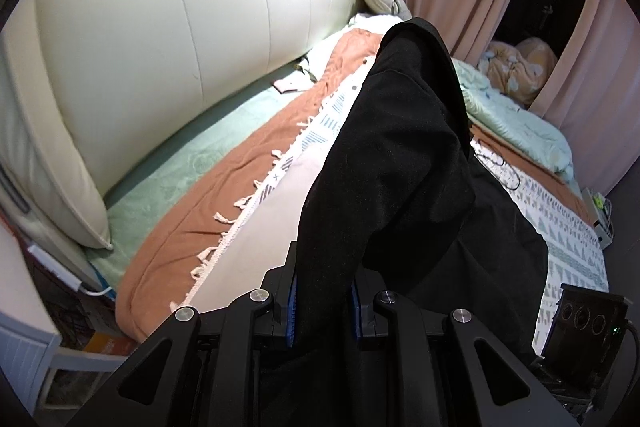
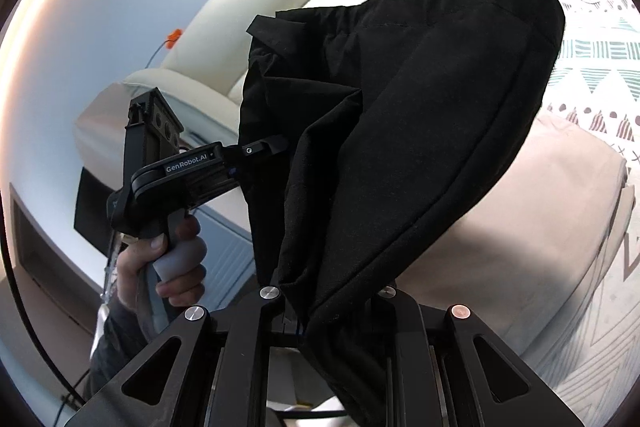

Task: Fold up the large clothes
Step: 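Carry the lifted black shirt bundle with both tools toward the clothes stack, then lower the black shirt bundle onto the folded clothes stack with both tools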

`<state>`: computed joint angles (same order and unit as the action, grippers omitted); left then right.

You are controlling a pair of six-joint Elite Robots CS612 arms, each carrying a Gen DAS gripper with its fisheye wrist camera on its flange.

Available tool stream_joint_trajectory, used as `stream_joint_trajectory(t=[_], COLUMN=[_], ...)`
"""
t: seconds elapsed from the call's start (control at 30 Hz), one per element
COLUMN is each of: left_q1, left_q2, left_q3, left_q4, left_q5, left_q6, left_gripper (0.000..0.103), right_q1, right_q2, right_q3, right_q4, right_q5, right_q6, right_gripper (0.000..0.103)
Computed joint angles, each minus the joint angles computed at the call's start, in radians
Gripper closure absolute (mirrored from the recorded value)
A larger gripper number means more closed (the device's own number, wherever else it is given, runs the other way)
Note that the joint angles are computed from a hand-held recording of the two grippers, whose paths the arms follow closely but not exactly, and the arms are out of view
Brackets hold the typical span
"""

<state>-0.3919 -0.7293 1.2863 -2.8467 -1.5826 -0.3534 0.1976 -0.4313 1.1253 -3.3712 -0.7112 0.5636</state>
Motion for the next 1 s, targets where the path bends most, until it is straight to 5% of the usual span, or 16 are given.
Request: stream_joint_trajectory(t=[0.17,0.27,0.43,0.5,0.6,0.67,0.73,1.0], left_q1=[0.008,-0.001,0.016,0.015,0.019,0.024,0.024,0.009], left_q2=[0.071,0.08,0.063,0.035,-0.005,-0.022,-0.038,-0.049], left_q3=[-0.112,-0.126,-0.042,0.022,0.125,0.186,0.241,0.345], left_q4=[0.112,0.154,0.082,0.027,-0.062,-0.123,-0.182,-0.277], left_q5=[0.034,0.101,0.088,0.121,0.16,0.165,0.161,0.155], left_q6=[-0.03,-0.069,-0.115,-0.121,-0.157,-0.186,-0.208,-0.368], left_gripper=[0.079,0.066,0.058,0.058,0.054,0.044,0.037,0.029], right_q1=[-0.025,-0.025,-0.034,-0.048,-0.049,-0.045,-0.048,-0.039], right_q2=[0.047,0.071,0.115,0.142,0.114,0.096,0.086,0.08], right_q3=[-0.056,-0.097,-0.137,-0.153,-0.11,-0.081,-0.057,-0.039], right_q4=[0.06,0.131,0.259,0.251,0.287,0.262,0.239,0.283], right_q5=[0.021,0.011,-0.025,0.022,-0.004,-0.006,-0.001,0.009], right_q6=[0.013,-0.016,0.014,0.079,0.03,0.017,0.02,0.004], right_gripper=[0.087,0.087,0.087,0.085,0.072,0.05,0.042,0.042])
